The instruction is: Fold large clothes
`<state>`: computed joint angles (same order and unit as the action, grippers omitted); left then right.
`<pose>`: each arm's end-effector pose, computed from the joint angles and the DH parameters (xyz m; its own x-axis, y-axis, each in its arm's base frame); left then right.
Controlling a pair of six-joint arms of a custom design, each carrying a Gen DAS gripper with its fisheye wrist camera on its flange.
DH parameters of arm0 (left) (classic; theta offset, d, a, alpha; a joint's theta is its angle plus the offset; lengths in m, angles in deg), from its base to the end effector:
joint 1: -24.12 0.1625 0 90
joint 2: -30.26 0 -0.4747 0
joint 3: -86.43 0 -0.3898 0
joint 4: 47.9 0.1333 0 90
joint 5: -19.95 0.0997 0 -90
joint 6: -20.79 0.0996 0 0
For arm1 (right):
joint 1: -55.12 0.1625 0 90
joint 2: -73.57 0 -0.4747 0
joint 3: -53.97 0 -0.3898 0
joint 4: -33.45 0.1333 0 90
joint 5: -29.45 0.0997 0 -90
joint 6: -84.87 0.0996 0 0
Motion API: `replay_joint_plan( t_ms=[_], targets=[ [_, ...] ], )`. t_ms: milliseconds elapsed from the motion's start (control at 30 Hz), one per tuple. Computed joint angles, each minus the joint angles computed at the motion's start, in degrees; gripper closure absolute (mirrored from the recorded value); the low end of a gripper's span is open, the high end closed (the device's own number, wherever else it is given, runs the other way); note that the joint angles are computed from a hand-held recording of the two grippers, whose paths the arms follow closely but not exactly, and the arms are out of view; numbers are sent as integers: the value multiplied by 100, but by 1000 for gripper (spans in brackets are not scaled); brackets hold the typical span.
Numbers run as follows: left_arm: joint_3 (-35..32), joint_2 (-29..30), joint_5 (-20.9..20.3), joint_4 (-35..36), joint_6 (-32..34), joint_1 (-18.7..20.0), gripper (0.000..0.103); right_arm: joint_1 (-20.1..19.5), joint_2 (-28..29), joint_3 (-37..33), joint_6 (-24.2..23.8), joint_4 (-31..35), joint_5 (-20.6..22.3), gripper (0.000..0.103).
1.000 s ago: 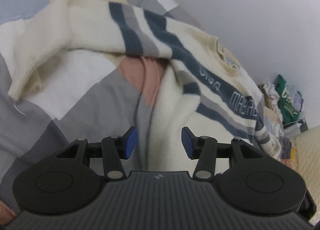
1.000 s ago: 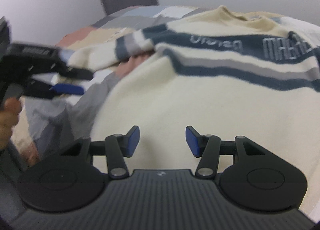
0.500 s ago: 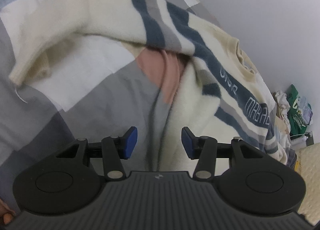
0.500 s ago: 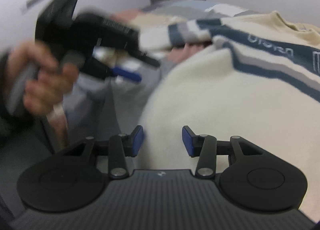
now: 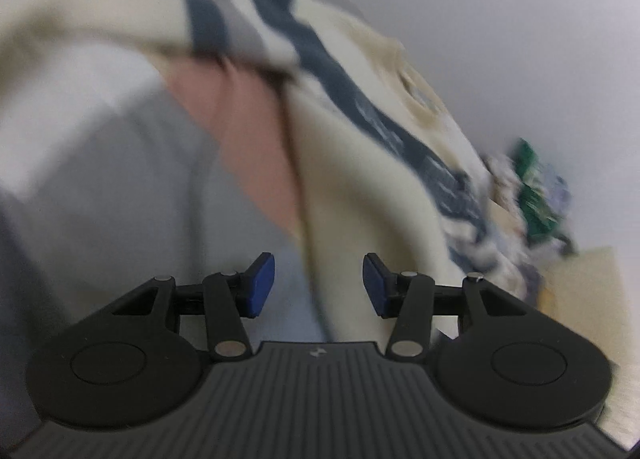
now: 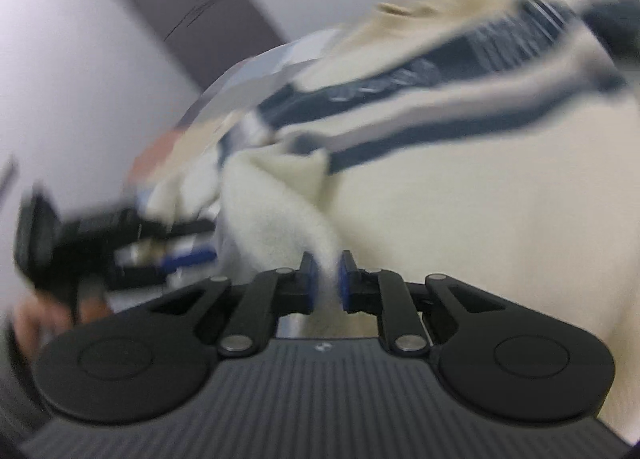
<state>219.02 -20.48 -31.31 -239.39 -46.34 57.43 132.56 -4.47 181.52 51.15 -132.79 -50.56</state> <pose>-0.2901 -0.4247 0.1045 -0.9600 -0.2681 0.0806 -0.2507 0.6952 -0.6737 0.0416 -0.5058 0.2877 -0.9215 -0.3692 0.1208 -0.3815 0.8017 -0.4601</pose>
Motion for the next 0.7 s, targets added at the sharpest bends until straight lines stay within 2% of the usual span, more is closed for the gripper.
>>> replay_joint_plan(
  t_ms=[67, 133, 267, 300, 333, 367, 400, 533, 633, 700],
  targets=[
    [-72, 325, -522, -616, 109, 163, 48, -156, 54, -137, 492, 254, 118, 87],
    [-185, 563, -911, -878, 157, 300, 48, -260, 64, -162, 775, 321, 193, 86],
    [-299, 880, -1207, -1314, 395, 404, 48, -260, 46, -220, 943, 445, 200, 79],
    [-294, 931, -1234, -1476, 443, 407, 48, -281, 32, -260, 954, 510, 273, 72],
    [-274, 979, -1217, -1644, 460, 393, 48, -307, -5, -256, 998, 495, 369, 66],
    [-247, 1004, -1200, -1802, 472, 378, 48, -333, -45, -251, 1048, 444, 455, 51],
    [-205, 1020, -1167, -1942, 470, 347, 48, -379, -136, -226, 1060, 426, 547, 41],
    [-58, 893, -594, -2063, 416, 190, 42, -497, -347, -231, 1084, 94, 710, 39],
    [160, 916, -524, -2636, 41, 161, 36, -642, -442, -274, 1275, -288, 766, 39],
    [300, 973, -508, -3031, -212, 113, 34, -746, -420, -373, 1588, -570, 709, 39]
  ],
)
